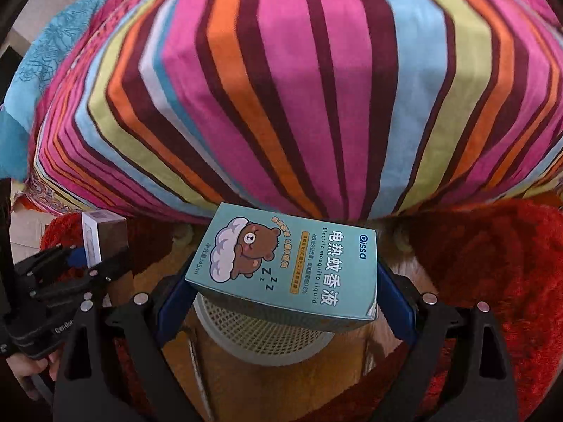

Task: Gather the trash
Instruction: 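Carry the white box and teal bear box over the wastebasket and open both tools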

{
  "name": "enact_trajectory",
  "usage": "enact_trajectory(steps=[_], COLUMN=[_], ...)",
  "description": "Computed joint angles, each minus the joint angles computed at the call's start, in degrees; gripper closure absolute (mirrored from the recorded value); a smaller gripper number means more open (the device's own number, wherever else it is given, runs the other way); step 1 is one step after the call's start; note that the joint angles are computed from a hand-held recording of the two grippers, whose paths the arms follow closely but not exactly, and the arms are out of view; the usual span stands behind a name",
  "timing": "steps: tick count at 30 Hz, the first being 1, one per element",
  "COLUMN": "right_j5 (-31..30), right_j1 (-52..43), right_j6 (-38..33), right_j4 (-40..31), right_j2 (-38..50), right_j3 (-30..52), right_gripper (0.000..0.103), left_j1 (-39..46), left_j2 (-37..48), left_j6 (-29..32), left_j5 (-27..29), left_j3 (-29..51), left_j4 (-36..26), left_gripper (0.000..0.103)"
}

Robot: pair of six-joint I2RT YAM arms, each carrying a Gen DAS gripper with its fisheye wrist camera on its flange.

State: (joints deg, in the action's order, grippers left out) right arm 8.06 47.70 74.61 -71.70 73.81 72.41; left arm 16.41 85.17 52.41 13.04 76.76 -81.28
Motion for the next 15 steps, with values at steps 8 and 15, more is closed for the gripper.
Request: enact_trajectory(steps=[8, 15], right_j5=[-7.78, -13.24], right_j1=[-3.42, -4.86], right_j6=[0.88, 2.84], right_j4=[6.08, 11.67], right_j2=[-1.22, -0.89], right_j3=[-6.16, -10.53], right_gripper=[0.016, 0.016], left_j1=[-1.68, -4.49], left_j2=[0.03, 1.14], left_j6=[-0.39, -1.51], left_j5=[-3.3, -6.0], left_j3=[-4.51, -7.89], left_j4=[1.97, 3.37], left_gripper=[0.056, 0.056])
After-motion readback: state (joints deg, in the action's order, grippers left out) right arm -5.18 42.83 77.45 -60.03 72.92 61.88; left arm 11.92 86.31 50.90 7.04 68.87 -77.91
